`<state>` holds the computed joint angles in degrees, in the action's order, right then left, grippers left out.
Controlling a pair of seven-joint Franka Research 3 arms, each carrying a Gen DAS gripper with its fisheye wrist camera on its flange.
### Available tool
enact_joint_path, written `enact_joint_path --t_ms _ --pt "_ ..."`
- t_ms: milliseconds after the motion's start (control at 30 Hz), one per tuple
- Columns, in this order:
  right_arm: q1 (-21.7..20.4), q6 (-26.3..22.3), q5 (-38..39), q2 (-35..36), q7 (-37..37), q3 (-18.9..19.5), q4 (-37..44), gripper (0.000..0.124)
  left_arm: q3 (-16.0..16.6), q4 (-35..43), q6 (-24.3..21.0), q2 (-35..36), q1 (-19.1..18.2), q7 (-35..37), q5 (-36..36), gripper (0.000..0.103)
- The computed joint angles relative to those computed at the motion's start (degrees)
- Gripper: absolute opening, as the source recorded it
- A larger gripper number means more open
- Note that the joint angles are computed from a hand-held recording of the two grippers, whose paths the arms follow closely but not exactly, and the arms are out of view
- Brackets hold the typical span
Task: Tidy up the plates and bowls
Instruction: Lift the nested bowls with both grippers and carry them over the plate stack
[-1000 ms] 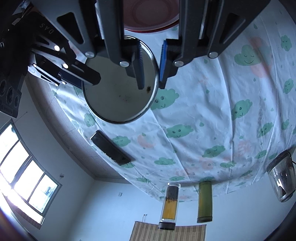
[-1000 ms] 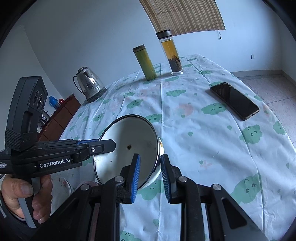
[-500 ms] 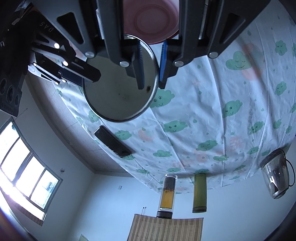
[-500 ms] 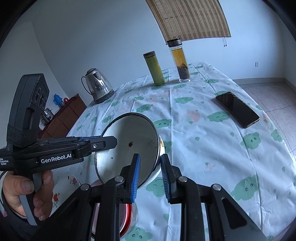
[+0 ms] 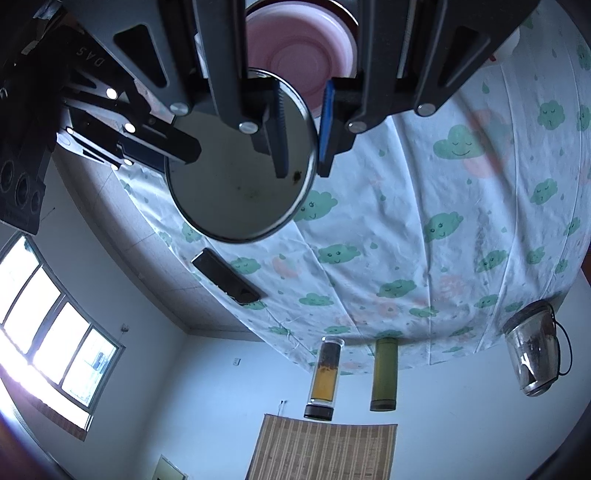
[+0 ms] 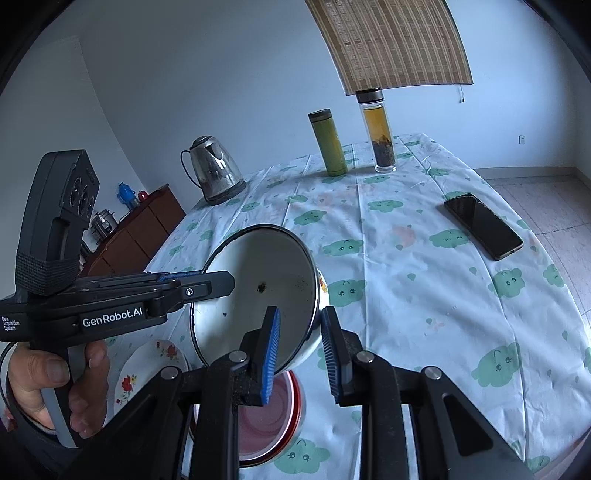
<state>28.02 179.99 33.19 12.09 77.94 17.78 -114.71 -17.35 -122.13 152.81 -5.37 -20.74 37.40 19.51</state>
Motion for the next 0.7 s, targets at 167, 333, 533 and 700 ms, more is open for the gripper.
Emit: enact_joint_path --t_ms 167,333,533,700 --pt "-0.60 -0.17 2.08 -0.36 -2.09 1.63 -0.43 0.025 -0.17 -2.87 0.33 -2.50 -0.02 -1.27 0.01 0.012" --pt "-0.11 -0.58 3.68 -0.64 -3.70 2.13 -0.95 0.025 -0.33 -5.32 0.68 -4.51 -0.09 -2.14 -0.37 0.012" --pt "1.58 -1.12 3.66 -0.95 -3.45 0.99 -1.65 0.025 -0.29 -7.59 1.60 -5.70 -0.30 -2.37 -1.72 0.013" --pt "2.01 -1.16 3.85 -1.30 -3.23 0.83 -2.43 0.025 -0.45 -9.01 2.19 -6.36 -0.57 -2.74 -2.44 0.012"
